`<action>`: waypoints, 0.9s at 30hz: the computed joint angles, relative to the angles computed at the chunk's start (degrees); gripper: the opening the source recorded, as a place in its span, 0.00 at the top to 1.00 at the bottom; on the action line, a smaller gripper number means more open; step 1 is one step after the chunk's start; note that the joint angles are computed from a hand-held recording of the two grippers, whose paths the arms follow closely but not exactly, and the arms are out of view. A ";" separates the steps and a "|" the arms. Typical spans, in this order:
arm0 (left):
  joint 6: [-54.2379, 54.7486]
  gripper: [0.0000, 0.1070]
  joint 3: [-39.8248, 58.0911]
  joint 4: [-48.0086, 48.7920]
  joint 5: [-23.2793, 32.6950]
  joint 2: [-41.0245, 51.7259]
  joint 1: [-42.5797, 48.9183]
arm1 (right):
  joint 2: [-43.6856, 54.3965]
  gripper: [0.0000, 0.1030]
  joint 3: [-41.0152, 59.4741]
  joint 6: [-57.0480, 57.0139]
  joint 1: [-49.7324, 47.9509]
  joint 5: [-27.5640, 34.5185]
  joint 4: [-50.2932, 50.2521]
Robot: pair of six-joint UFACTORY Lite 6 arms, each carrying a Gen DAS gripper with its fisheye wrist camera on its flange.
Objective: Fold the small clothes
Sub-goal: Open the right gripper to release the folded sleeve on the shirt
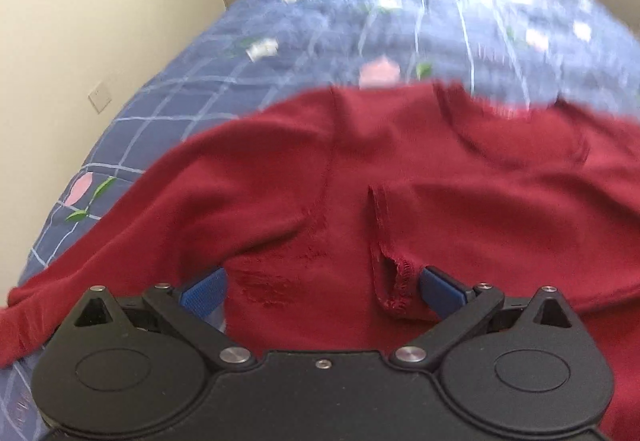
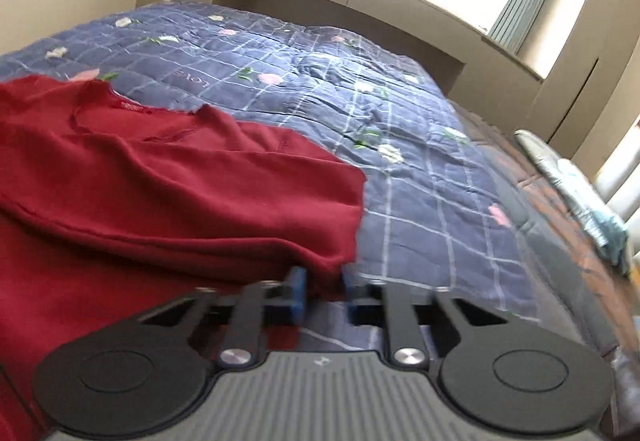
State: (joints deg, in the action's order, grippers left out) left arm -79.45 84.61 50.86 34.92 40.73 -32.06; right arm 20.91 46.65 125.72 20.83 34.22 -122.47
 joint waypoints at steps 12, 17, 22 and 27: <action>0.06 0.05 -3.01 -2.01 -3.16 -2.52 2.06 | -2.16 0.91 -1.16 -9.57 -1.82 -2.76 13.09; -11.93 0.04 -15.40 4.45 -4.48 -14.26 2.24 | -8.58 0.36 -5.51 -12.17 -0.59 -3.60 16.43; -20.23 0.04 -29.22 6.32 -1.67 -27.86 4.79 | -16.07 0.02 -7.09 -15.52 5.25 -4.75 23.20; -22.74 0.04 -41.61 5.73 0.68 -40.51 12.19 | -16.72 0.00 -3.34 -16.19 13.15 -6.61 27.84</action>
State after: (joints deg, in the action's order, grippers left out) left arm -102.19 43.01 56.58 35.60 0.22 -19.87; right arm 4.19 43.31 109.53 33.97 27.61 -94.63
